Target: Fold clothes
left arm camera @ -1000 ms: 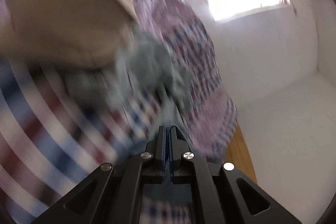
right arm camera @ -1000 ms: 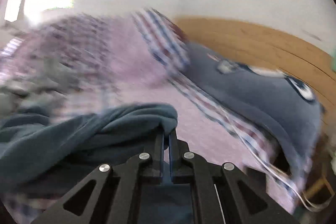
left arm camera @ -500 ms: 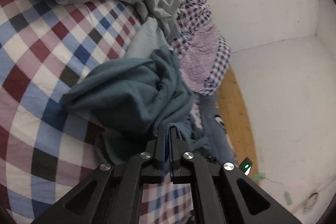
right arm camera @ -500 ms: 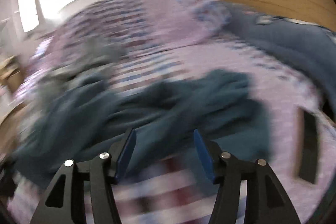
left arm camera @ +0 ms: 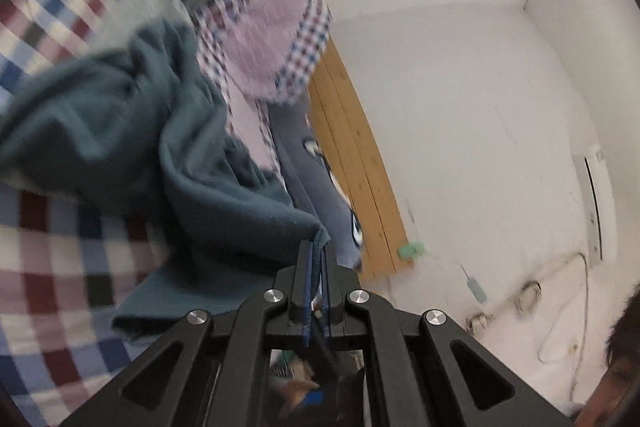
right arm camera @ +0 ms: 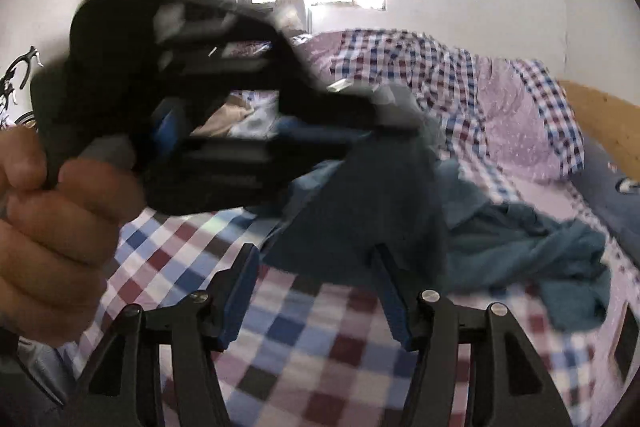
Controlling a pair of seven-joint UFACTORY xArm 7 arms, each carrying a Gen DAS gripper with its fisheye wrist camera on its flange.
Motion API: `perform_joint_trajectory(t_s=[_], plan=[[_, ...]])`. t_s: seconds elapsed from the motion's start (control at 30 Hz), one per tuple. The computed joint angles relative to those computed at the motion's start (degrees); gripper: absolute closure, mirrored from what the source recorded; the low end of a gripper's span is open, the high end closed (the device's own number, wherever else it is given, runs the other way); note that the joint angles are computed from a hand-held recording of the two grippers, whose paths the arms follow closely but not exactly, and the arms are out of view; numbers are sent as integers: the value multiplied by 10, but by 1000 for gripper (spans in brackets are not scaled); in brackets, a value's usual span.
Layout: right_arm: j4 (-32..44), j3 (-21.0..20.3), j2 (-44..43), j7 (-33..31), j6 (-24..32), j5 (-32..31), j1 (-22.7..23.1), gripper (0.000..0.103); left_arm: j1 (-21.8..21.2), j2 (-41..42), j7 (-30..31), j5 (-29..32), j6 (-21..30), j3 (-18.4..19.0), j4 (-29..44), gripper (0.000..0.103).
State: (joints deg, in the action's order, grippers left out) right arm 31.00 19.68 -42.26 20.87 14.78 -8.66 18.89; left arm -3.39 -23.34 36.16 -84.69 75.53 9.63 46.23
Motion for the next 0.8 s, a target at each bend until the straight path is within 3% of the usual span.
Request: perform_joint_trajectory(t_s=[0.1,0.23,0.43,0.5,0.57,0.6,0.7,0.8], plan=[[6,38,-8,60,33,2,-32,42,-4,6,-4,26,20,-3,12,102],[2,35,-30,123,60,19,-31,42,-9,14,-24,75,29,-18,27,102],[6,2,-22,166,99,49,-7,42,-14,19,-31,124,54,-21,41,102],[15,5,-16,169,121,36,-15,49,-14,7,-23,134,55,-21,35,102],[21,-1,-17,164,146,27,-17,89,-14,1,-11,135,58,-16,27,102],[23,-7,-19,155,163,24,-15,98,-17,2,-8,128,53,-18,25,102],[19,-24,-44,121,200,11,-10,100,-22,4,-1,107,45,-17,23,102],[20,-40,-82,46,246,-22,-12,101,-22,8,4,91,42,-14,22,102]])
